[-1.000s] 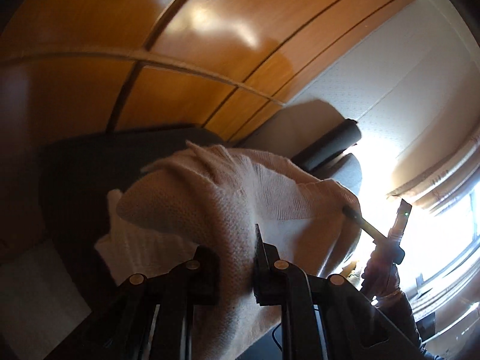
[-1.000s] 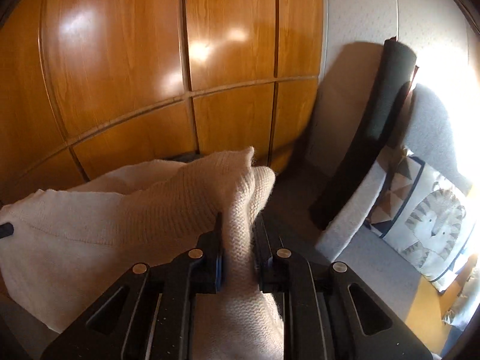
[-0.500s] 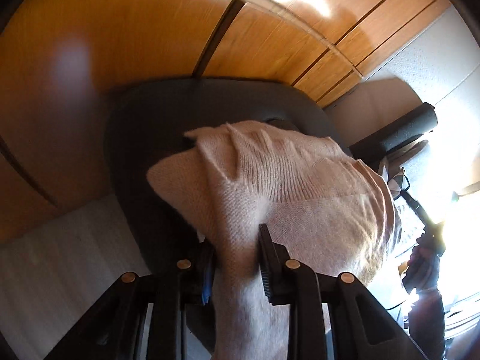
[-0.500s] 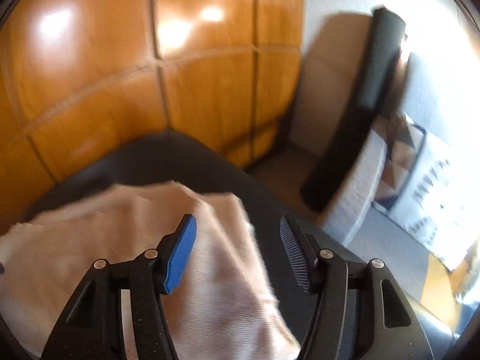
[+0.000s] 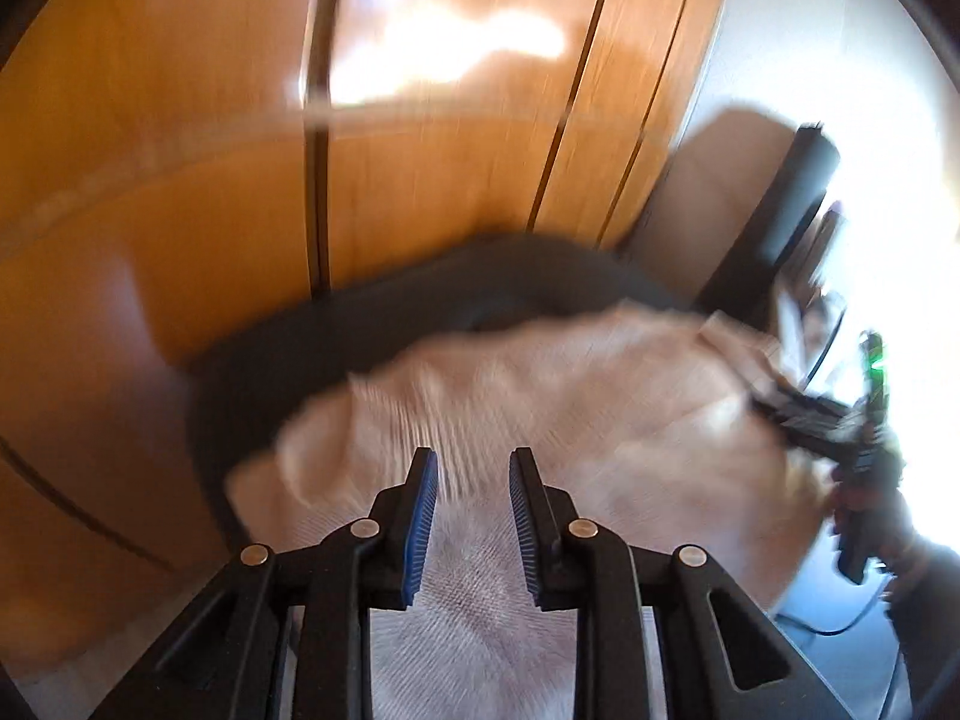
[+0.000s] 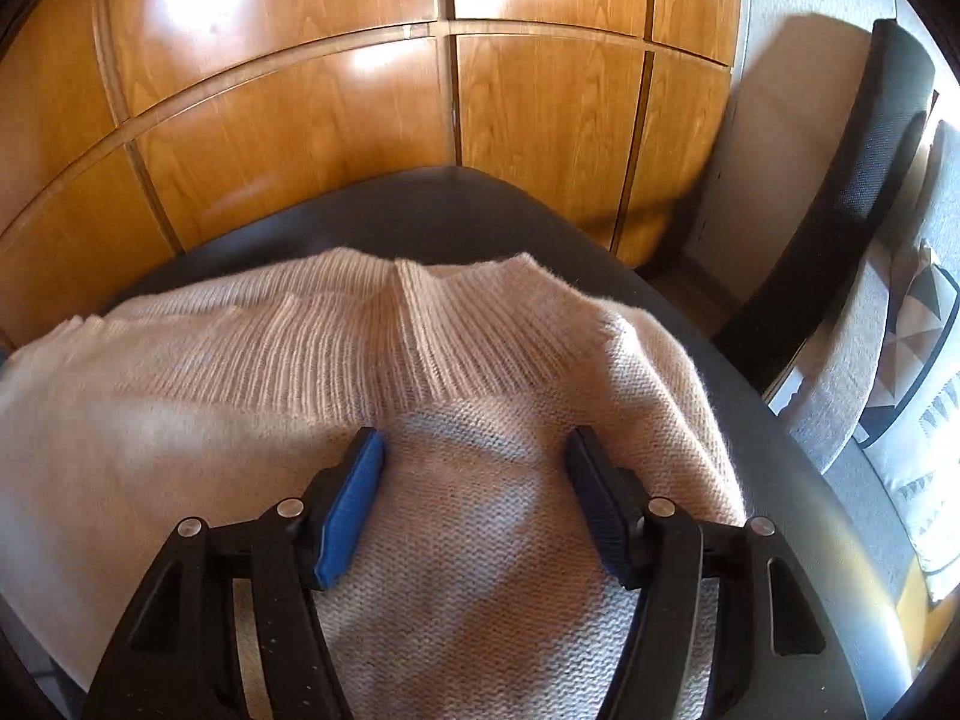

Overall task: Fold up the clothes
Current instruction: 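Lower the folded sweater onto the seat and open both grippers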

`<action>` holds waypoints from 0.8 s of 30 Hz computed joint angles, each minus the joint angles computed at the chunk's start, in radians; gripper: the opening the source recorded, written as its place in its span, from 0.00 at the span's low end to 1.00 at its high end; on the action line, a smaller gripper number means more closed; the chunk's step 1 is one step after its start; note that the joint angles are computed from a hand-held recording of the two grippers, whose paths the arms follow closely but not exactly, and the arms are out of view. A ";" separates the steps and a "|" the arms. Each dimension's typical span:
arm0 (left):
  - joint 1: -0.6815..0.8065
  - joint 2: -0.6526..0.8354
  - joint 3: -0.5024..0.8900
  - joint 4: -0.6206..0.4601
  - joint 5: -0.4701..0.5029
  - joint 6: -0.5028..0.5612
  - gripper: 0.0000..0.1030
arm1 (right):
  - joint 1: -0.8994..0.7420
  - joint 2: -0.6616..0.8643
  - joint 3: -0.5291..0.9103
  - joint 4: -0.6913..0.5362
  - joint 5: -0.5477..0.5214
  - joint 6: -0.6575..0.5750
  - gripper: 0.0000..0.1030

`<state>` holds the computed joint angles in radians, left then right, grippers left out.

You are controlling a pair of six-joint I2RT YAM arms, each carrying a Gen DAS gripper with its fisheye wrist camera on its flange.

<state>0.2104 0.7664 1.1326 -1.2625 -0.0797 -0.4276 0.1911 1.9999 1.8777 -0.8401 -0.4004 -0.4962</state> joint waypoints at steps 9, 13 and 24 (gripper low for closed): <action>-0.313 -0.213 -0.199 -0.006 -0.204 -0.246 0.24 | -0.049 -0.151 -0.250 0.119 -0.048 0.008 0.64; -0.388 -0.215 -0.202 -0.024 -0.266 -0.325 0.24 | -0.061 -0.224 -0.358 0.197 -0.048 0.030 0.65; -0.674 -0.103 -0.089 -0.142 -0.446 -0.631 0.80 | -0.139 -0.347 -0.338 -0.014 -0.119 -0.076 1.00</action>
<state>-0.4632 0.6638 1.0440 -1.4040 -0.5253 -1.0581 0.0526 1.6524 1.5397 -0.8541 -0.5195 -0.5727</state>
